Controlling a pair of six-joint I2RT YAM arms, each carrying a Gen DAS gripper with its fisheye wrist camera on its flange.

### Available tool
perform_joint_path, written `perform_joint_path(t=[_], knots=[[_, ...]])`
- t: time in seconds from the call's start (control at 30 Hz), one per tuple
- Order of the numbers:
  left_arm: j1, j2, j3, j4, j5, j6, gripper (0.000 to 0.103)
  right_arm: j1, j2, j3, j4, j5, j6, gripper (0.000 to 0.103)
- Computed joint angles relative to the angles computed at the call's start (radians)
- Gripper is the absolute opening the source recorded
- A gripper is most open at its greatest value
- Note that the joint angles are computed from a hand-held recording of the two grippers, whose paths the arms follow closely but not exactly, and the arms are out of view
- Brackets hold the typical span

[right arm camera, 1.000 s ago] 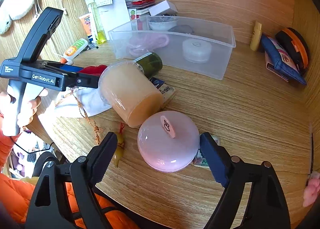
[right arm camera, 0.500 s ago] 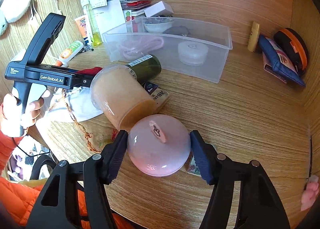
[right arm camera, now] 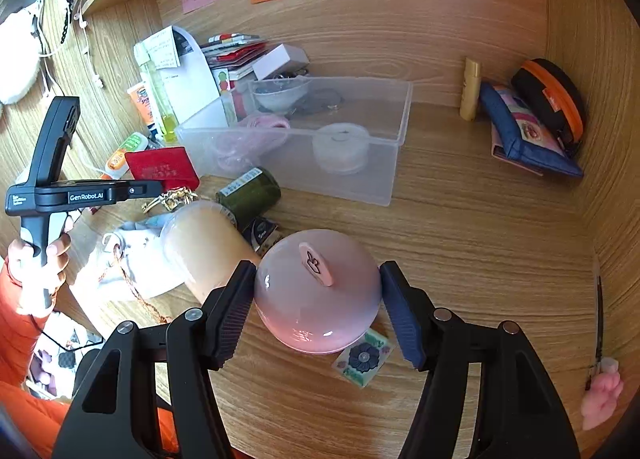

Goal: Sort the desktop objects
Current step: 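Grasp the red velvet pouch with the left gripper while the right gripper grasps the pink container, then lower the red pouch into the box with left gripper while right gripper places pink container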

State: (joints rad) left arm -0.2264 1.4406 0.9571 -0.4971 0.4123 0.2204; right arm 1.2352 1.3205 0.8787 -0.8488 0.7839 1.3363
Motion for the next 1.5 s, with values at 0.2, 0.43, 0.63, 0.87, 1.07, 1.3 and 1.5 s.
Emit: perform_joint_path(t=[0.2,0.43,0.63,0.87,1.07,1.3,1.5], knots=[[-0.012,-0.002,0.012,0.033,0.007,-0.008,0.006,-0.055,-0.043,0.003,0.014,0.014,-0.071,0.060],[-0.025,-0.019,0.018,0.038,-0.050,-0.006,0.017,-0.124,-0.081,-0.005,0.069,-0.009,-0.171,0.060],[-0.040,0.038,0.040,0.088,-0.097,0.006,0.063,-0.181,-0.097,0.001,0.116,-0.029,-0.264,0.060],[-0.052,0.215,0.167,0.053,-0.052,0.000,0.061,-0.263,-0.096,0.028,0.160,-0.062,-0.376,0.060],[-0.041,0.239,0.179,0.047,0.000,-0.014,0.023,-0.341,-0.075,0.053,0.203,-0.109,-0.467,0.060],[-0.002,0.106,0.102,0.061,0.010,0.009,0.005,-0.416,-0.002,0.099,0.254,-0.173,-0.542,0.060],[0.023,0.016,0.115,0.029,0.060,0.009,0.005,-0.460,0.049,0.144,0.284,-0.206,-0.599,0.060]])
